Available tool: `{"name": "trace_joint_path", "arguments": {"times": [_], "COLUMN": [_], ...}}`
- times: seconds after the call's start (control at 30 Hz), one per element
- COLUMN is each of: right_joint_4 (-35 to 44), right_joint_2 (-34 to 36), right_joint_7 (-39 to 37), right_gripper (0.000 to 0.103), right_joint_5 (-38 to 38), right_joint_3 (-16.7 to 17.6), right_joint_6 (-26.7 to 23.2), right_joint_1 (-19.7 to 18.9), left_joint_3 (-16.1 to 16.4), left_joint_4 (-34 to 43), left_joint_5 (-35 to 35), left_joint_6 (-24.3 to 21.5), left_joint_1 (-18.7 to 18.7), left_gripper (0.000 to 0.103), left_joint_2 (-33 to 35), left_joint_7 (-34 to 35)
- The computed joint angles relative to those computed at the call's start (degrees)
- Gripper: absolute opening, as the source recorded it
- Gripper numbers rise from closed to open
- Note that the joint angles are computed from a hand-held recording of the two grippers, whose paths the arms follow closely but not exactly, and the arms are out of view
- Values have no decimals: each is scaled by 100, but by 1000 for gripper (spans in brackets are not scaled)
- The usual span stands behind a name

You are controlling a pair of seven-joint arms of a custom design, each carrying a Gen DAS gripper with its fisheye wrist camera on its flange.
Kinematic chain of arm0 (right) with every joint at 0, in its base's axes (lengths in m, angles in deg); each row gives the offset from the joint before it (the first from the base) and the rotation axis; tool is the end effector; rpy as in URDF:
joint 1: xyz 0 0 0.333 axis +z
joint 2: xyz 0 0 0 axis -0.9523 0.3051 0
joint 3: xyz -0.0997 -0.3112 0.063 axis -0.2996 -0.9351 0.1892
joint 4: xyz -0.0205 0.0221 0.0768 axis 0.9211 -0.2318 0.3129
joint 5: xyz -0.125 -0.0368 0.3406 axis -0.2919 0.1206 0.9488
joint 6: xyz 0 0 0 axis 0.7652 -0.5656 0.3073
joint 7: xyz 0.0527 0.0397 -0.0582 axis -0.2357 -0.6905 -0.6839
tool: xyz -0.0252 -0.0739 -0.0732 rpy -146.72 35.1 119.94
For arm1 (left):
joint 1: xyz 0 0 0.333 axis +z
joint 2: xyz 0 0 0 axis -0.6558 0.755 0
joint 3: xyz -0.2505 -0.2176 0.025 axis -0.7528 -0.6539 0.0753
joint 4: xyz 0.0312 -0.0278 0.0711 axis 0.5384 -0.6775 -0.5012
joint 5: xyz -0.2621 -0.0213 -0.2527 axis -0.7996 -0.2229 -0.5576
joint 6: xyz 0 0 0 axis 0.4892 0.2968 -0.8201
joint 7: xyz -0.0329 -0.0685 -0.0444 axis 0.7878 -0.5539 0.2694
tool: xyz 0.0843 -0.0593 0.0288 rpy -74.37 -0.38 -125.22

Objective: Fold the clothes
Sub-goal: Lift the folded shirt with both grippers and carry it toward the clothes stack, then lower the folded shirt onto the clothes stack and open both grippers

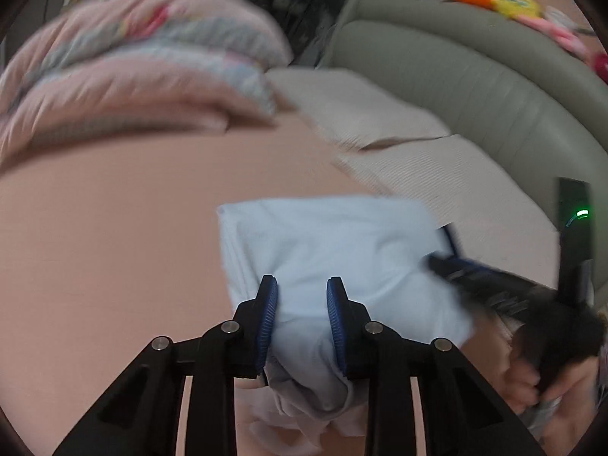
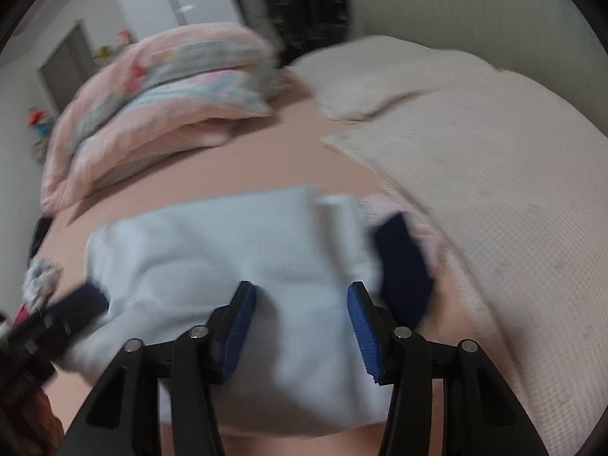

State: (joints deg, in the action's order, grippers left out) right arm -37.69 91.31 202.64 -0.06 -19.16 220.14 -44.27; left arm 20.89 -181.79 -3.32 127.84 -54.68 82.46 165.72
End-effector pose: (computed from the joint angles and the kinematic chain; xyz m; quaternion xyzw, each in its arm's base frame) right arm 0.5263 0.3024 0.4422 -0.6480 0.6750 -0.1272 0.3290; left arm 0.4735 -0.1210 0.4339 -0.6351 0.6701 -0.3611 0.1313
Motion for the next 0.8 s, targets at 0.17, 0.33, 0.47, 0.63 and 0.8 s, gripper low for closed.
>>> {"name": "trace_joint_path", "arguments": {"times": [0.17, 0.33, 0.47, 0.63, 0.8], "right_joint_4": [32, -97, -146, 1163, 2734], "right_joint_2": [112, -362, -750, -204, 653], "right_joint_7": [-245, -432, -65, -219, 133], "right_gripper": [65, 67, 73, 85, 88], "right_joint_5": [302, 437, 62, -297, -799], "right_joint_3": [-178, 171, 475, 907, 824], "right_joint_6": [155, -428, -1058, -2398, -3332], "right_joint_1": [137, -50, 47, 420, 1198], "left_joint_3": [69, 329, 378, -449, -208], "left_joint_4": [270, 73, -501, -742, -821], "left_joint_5": [-412, -591, 481, 3694, 4836], "left_joint_6": [-619, -1592, -1472, -1376, -1552], "left_joint_1": [100, 310, 588, 2234, 2759], "left_gripper": [24, 66, 76, 77, 77], "left_joint_2": [-103, -857, -1511, -1624, -1917], "left_joint_7": [221, 104, -732, -3122, -3781]}}
